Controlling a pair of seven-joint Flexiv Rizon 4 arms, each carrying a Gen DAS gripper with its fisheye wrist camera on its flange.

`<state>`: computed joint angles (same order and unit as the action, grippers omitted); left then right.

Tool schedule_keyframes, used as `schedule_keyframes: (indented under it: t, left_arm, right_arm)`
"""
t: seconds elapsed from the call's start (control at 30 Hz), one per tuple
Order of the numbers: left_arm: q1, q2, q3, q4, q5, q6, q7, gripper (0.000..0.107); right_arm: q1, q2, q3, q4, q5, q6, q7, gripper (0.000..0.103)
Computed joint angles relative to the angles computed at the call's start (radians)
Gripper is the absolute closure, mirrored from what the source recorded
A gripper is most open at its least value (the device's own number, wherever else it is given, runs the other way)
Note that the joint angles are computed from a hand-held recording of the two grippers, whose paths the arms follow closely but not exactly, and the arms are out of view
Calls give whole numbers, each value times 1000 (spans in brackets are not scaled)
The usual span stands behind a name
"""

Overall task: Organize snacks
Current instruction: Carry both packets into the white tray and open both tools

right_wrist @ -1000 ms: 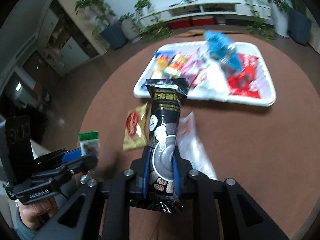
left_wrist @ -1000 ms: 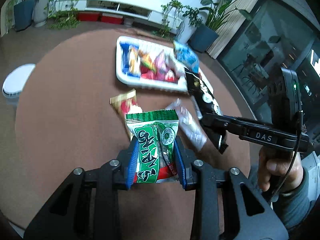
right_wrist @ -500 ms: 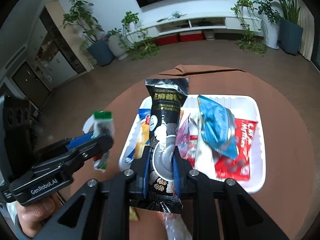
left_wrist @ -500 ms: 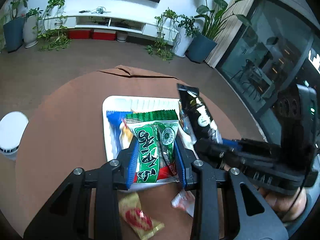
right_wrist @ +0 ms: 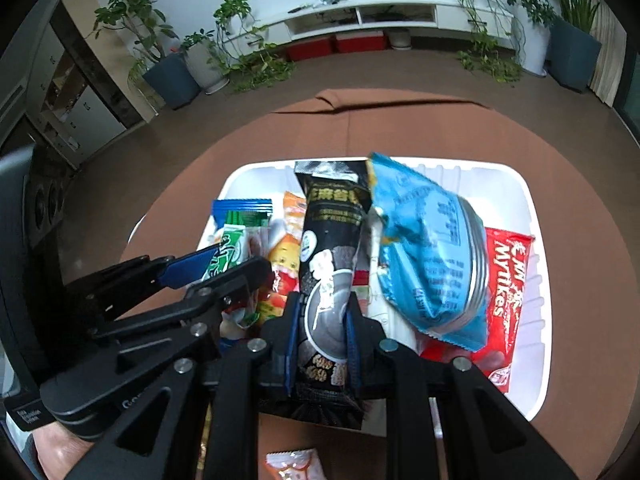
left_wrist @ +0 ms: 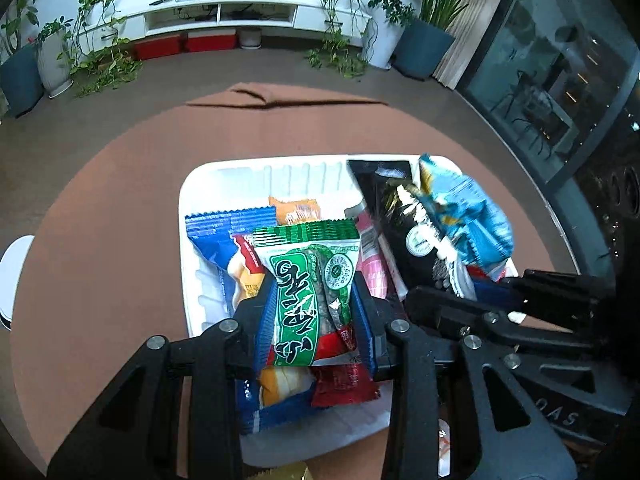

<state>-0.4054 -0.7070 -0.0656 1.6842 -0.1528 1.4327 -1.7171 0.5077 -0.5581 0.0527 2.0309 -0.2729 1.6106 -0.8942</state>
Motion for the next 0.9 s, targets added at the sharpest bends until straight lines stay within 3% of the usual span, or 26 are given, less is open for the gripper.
schedule_keyframes:
  t: [0.3, 0.53, 0.63, 0.7, 0.77, 0.9]
  left_arm:
    - [11, -41, -17, -14, -12, 47, 10, 68]
    - [11, -7, -28, 58, -22, 113, 5, 59]
    - [10, 20, -31, 100, -23, 136, 1, 51]
    - [-3, 45, -16, 138, -23, 168, -14, 39]
    - [15, 65, -41, 178, -26, 211, -20, 26]
    - [14, 103, -50, 230, -33, 254, -31, 18]
  right_arm:
    - [-48, -17, 36, -10, 20, 22, -20, 77]
    - [-26, -2, 10, 18, 36, 55, -22, 75]
    - [2, 19, -19, 46, 42, 75, -20, 67]
    - [16, 43, -32, 77, 53, 99, -17, 56]
    - [99, 77, -115, 135, 85, 161, -7, 36]
    - [176, 132, -167, 223, 168, 278, -65, 27]
